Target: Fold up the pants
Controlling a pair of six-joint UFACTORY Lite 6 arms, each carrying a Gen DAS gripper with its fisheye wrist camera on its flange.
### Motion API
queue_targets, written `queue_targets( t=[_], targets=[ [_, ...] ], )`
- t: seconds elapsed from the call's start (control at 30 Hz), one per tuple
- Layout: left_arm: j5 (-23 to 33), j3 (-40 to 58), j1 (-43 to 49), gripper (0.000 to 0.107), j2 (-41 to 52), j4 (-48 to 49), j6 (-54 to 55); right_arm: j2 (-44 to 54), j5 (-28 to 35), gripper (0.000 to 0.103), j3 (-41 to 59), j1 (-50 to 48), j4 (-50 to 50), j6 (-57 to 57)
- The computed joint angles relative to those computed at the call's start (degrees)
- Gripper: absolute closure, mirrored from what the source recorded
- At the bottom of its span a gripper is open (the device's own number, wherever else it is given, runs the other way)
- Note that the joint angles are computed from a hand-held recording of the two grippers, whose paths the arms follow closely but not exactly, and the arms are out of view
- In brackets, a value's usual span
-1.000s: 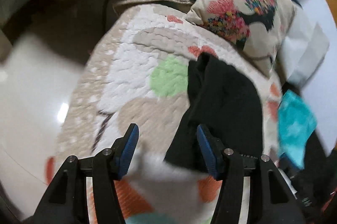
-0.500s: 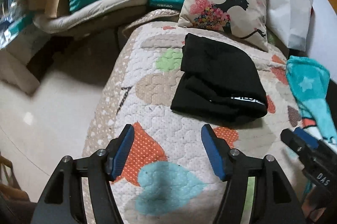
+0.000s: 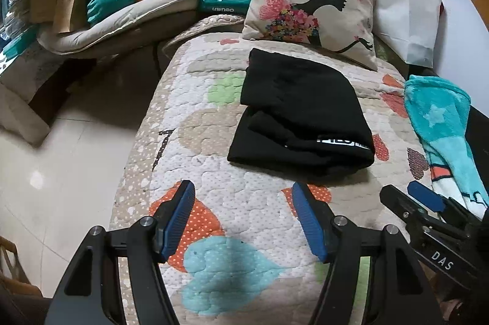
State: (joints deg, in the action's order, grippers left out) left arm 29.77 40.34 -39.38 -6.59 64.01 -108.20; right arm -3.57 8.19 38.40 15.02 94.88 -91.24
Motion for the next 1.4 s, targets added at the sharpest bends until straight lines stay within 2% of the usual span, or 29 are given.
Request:
queue_targets(
  t=[0.37,0.97,1.4],
  targets=[
    [2.1,-0.2,-1.7,0.041,-0.6,2.4,-2.3,0.2,0.2,0.027,0.2,-0.4,0.6,-0.8],
    [-1.0,0.1,-0.2,0.041,0.9,0.0,-0.1,0.2,-0.9,0.026,-0.3,0.9,0.0,0.2],
    [0.9,1.0,-0.5,0.041,1.6,0.0,1.0,0.7,-1.9,0.026,-0.7,2.1,1.2,-0.9]
  ],
)
